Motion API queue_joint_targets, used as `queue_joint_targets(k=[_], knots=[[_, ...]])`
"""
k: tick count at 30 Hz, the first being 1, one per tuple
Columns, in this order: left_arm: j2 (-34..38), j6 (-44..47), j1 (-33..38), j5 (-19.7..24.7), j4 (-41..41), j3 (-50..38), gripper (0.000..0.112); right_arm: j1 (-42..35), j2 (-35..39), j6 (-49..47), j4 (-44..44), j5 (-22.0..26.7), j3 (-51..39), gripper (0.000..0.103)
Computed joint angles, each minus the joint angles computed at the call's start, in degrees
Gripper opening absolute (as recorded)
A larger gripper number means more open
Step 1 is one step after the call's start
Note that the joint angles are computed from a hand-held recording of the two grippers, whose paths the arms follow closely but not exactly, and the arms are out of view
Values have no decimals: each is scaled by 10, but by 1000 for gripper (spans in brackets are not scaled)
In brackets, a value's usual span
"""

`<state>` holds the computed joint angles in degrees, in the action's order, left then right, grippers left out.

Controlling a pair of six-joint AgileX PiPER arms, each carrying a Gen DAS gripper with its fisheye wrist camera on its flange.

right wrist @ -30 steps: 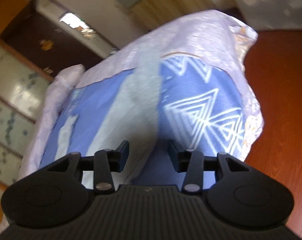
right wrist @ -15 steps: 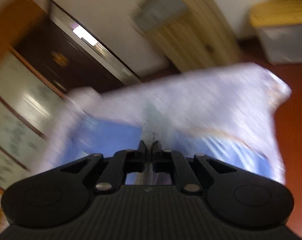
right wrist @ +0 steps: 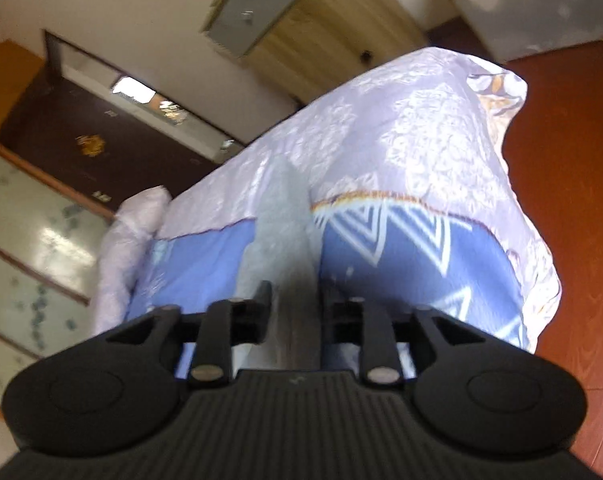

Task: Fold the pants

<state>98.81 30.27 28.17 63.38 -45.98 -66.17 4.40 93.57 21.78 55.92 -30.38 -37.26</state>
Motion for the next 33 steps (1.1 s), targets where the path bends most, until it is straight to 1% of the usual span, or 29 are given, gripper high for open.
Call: queue_joint_targets(k=[2, 4, 6, 10, 11, 12, 13, 14, 15, 16, 18, 20, 22, 23, 25, 27, 29, 31, 33], knots=[[1, 2, -3, 1, 2, -7, 7, 16, -7, -26, 9, 5, 9, 41], [1, 2, -6, 1, 4, -12, 7, 33, -2, -81, 52, 0, 0, 41], [1, 5, -6, 2, 0, -15, 7, 49, 2, -105, 72, -6, -6, 41], [1, 12, -5, 2, -1, -20, 7, 65, 9, -98, 86, -28, -4, 39], [1, 13, -4, 2, 2, -20, 7, 61, 12, -93, 85, -27, -6, 35], [0, 14, -4, 2, 2, -20, 7, 62, 8, -111, 103, -23, -10, 31], [0, 15, -4, 2, 1, -20, 7, 56, 8, -139, 122, -12, -17, 17], [-2, 15, -4, 2, 0, -19, 7, 46, 9, -155, 123, 9, -23, 5], [-3, 15, -4, 2, 0, -20, 7, 35, 5, -161, 117, 25, -26, 5], [-4, 16, -3, 4, -3, -21, 7, 32, 0, -164, 119, 29, -27, 5], [-6, 29, 7, 14, -25, -30, 7, 36, -23, -131, 87, 10, -21, 5], [-9, 32, 17, 19, -48, -48, 6, 41, -42, -144, 84, -5, -36, 5], [-4, 26, 31, 20, -76, -76, 3, 43, -47, -193, 95, -4, -78, 5], [3, 21, 39, 22, -92, -93, 3, 45, -41, -228, 106, -3, -110, 5], [22, 9, 47, 15, -118, -127, 2, 48, -18, -277, 121, 1, -175, 5], [40, -16, 37, -1, -113, -161, 3, 47, 22, -314, 129, 13, -252, 5], [44, -12, 21, -15, -99, -176, 3, 53, 69, -407, 195, 24, -336, 5], [31, 12, 0, -32, -75, -167, 5, 65, 116, -520, 277, 17, -414, 5], [-1, 46, -28, -76, -26, -134, 7, 68, 153, -596, 331, 9, -466, 5]])
